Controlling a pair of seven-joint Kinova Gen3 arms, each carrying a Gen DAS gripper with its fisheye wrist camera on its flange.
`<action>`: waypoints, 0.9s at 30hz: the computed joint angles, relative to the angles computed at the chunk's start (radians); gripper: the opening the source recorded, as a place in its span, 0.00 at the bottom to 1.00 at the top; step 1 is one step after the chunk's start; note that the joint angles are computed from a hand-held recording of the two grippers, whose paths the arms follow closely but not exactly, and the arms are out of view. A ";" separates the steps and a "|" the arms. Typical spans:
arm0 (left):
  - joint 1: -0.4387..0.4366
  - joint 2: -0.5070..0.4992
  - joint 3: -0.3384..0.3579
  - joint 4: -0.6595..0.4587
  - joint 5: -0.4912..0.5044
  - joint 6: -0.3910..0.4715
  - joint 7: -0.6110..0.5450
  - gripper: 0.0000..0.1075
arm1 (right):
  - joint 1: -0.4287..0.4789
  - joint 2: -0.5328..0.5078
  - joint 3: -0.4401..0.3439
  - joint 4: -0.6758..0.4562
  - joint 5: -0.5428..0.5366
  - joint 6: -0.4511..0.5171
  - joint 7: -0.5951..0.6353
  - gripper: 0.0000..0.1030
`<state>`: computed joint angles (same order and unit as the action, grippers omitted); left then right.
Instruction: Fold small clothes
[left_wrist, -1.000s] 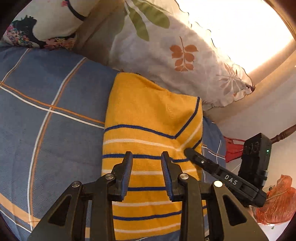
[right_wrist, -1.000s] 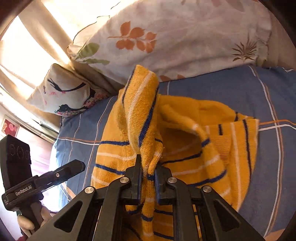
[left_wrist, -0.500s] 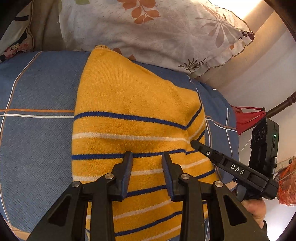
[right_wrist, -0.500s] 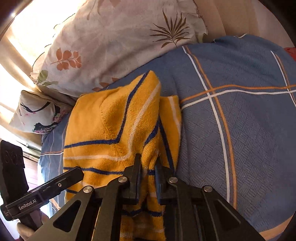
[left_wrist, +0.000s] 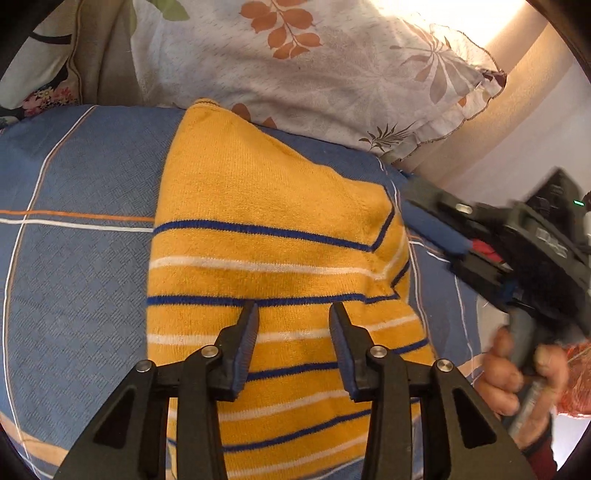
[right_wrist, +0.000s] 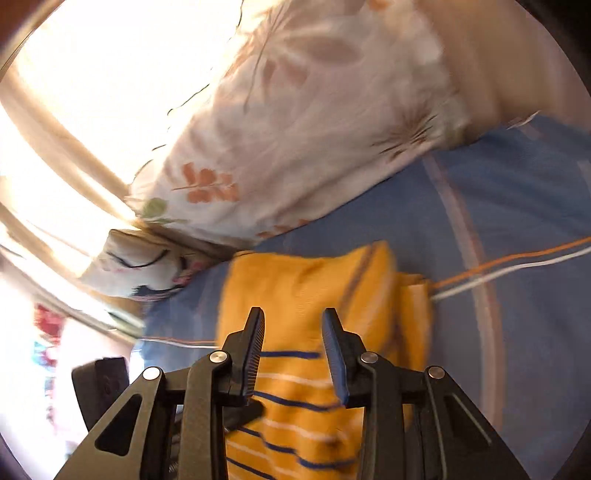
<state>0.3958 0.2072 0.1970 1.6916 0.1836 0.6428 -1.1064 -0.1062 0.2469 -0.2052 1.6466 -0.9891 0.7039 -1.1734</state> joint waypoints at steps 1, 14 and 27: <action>-0.001 -0.011 0.000 0.003 0.005 0.005 0.005 0.35 | 0.011 0.046 -0.014 -0.029 -0.030 0.038 0.024 0.34; -0.062 0.030 -0.049 -0.114 -0.070 0.083 0.032 0.39 | -0.167 -0.050 0.095 0.035 0.283 -0.121 -0.234 0.33; 0.060 0.163 -0.098 -0.231 -0.262 0.178 0.122 0.50 | -0.078 -0.135 0.038 0.237 0.251 -0.050 -0.161 0.48</action>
<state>0.4556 0.3700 0.0993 1.4606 -0.0785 0.8211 -0.9844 -0.1847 0.1119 -0.1672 1.8841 -0.7383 0.6536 -1.3342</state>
